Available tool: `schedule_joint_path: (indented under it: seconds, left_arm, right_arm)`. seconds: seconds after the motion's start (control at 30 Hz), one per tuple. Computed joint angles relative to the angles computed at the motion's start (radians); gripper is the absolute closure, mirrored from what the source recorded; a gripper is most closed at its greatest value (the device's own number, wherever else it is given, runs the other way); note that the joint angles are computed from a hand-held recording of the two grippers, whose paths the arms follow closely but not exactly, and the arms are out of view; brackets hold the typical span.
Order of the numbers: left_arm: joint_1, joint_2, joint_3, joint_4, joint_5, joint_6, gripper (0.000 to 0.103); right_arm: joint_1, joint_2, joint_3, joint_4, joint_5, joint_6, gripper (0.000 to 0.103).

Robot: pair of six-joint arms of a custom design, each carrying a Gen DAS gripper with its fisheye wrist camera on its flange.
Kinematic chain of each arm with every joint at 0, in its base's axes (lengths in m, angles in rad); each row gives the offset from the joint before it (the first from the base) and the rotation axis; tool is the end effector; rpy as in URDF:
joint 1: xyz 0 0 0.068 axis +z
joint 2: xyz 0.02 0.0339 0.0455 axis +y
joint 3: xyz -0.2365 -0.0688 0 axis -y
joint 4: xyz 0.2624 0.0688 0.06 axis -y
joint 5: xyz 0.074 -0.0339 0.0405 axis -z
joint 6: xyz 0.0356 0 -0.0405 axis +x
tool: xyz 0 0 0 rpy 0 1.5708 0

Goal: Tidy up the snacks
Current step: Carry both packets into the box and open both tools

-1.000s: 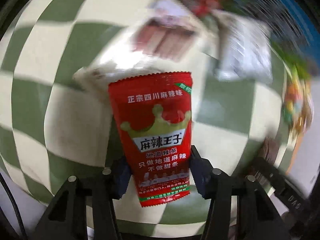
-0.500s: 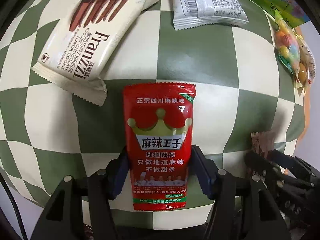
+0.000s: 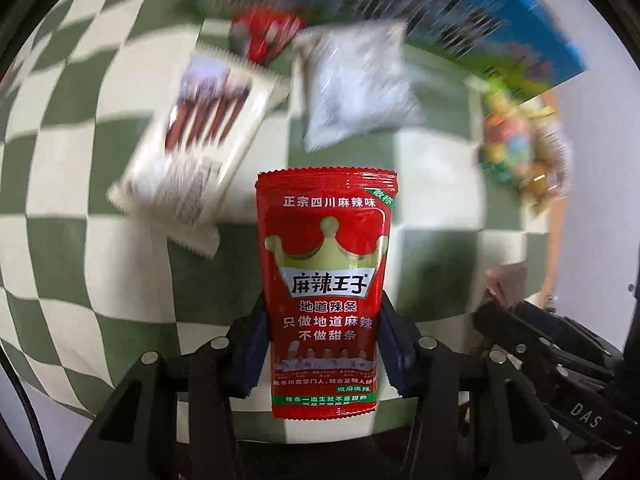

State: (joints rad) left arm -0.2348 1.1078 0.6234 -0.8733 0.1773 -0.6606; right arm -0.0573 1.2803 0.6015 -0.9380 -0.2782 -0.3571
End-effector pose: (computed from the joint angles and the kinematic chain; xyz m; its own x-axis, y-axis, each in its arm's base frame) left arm 0.1907 -0.0521 0.1494 -0.9134 -0.4025 -0.0612 -0.3738 0.8886 -0.2659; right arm 0.1894 -0.0011 0.1139 -0.9580 -0.2817 -0.0528 -0.2852 0.9187 0.2731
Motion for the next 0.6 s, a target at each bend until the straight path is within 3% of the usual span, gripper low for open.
schedule_joint_path:
  seconds: [0.1,0.2,0.3,0.4,0.5,0.6]
  left_arm:
    - [0.031,-0.023,0.114,-0.066,0.015,0.034,0.058]
    - [0.102,-0.006,0.254,-0.116,0.035,0.120,0.058]
    - [0.218,0.080,0.414,-0.140,0.086,0.248,0.057]
    - [0.220,0.230,0.575,-0.118,0.075,0.269,0.057]
    - [0.252,0.407,0.790,-0.164,0.055,0.340,0.057]
    - [0.282,0.557,0.945,-0.198,0.043,0.377,0.057]
  right_arm:
    - [-0.038,-0.031,0.146,-0.171,-0.064,-0.036,0.046]
    - [-0.062,0.046,0.362,-0.287,-0.133,-0.057,0.046]
    - [-0.004,0.080,0.541,-0.352,-0.184,0.013,0.046]
    - [0.044,0.180,0.734,-0.377,-0.231,0.076,0.046]
    - [0.204,0.251,0.837,-0.255,-0.212,0.255,0.046]
    - [0.254,0.385,1.031,-0.230,-0.158,0.300,0.046]
